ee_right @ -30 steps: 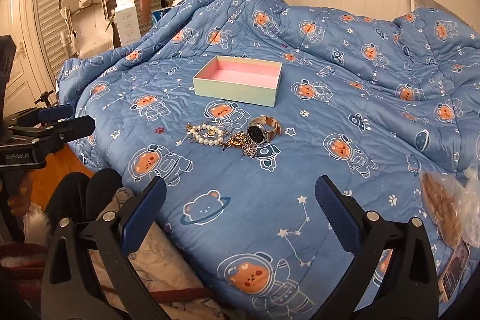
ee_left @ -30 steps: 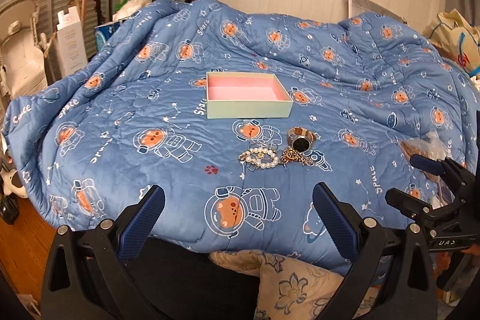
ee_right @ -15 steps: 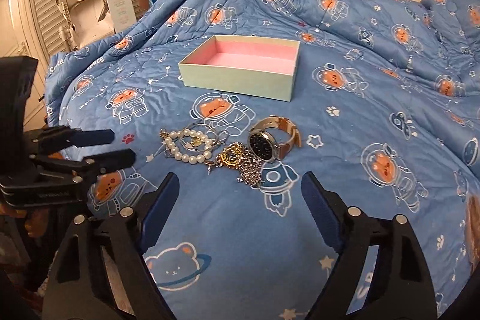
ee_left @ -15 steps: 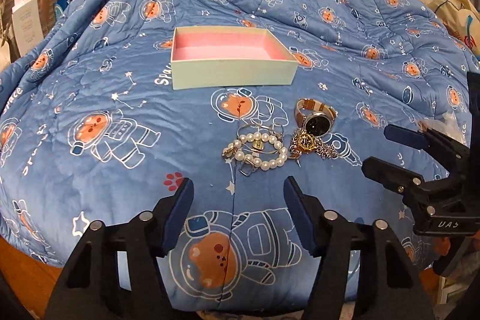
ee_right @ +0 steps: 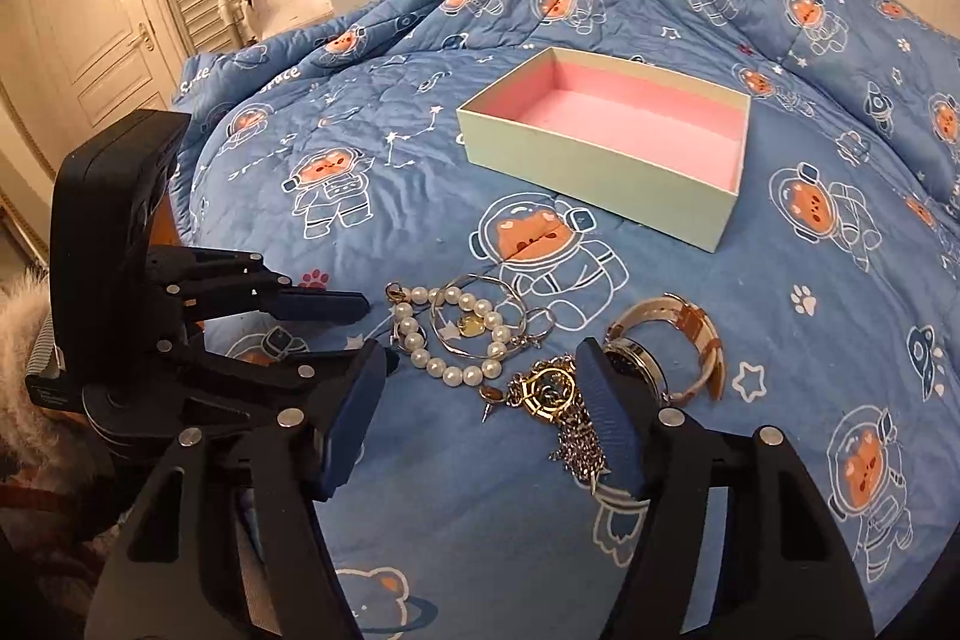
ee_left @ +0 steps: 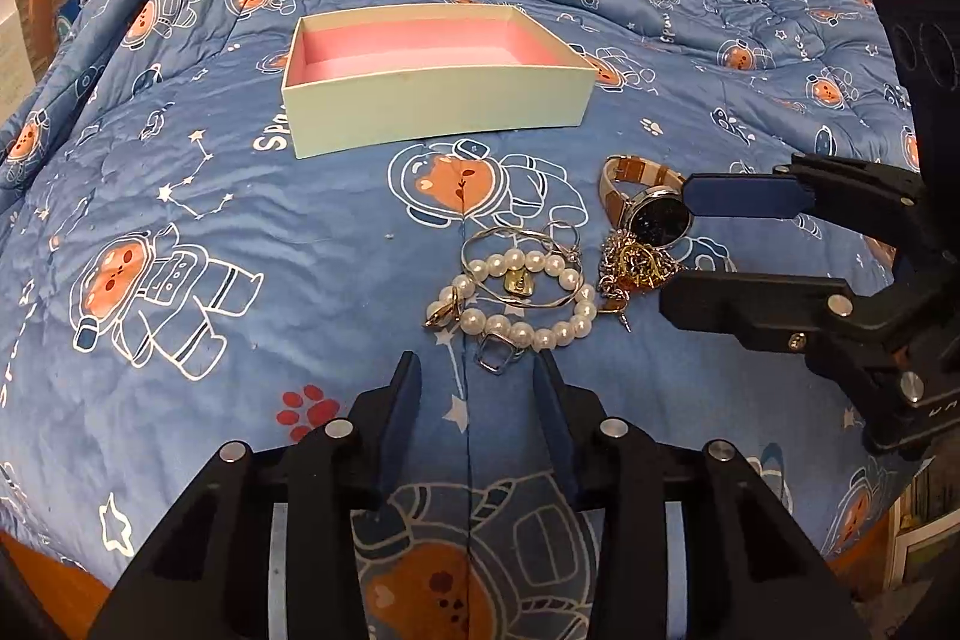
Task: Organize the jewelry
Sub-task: 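Move both grippers down toward the jewelry pile beside the pink box, then grasp the small silver ring with the left gripper while the right gripper grasps the silver bangle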
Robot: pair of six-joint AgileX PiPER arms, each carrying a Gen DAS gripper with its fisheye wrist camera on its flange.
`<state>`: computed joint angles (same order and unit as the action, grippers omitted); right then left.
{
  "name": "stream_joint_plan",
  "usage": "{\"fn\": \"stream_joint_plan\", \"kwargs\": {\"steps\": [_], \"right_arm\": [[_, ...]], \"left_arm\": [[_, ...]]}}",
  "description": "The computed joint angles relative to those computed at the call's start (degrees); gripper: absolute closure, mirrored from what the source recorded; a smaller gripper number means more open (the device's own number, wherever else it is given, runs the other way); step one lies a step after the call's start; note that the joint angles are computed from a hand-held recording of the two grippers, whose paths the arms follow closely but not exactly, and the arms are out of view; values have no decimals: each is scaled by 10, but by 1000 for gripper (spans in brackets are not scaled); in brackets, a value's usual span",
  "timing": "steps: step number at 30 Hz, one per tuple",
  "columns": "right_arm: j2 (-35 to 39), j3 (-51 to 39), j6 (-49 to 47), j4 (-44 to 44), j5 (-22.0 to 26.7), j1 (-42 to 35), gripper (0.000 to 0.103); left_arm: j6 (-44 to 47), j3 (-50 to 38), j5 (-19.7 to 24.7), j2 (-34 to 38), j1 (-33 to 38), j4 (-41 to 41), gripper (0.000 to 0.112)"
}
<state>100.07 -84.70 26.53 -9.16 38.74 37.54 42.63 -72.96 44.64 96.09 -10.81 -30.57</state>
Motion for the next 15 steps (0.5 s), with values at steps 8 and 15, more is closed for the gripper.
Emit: {"fn": "stream_joint_plan", "kwargs": {"steps": [8, 15], "right_arm": [[68, -85, -126, 77, 47, -32, 38], [107, -144, -180, 86, 89, -35, 38]], "left_arm": [[33, -21, 13, 28, 1, -21, 85], [46, -36, 8, 40, -9, -38, 95]]}}
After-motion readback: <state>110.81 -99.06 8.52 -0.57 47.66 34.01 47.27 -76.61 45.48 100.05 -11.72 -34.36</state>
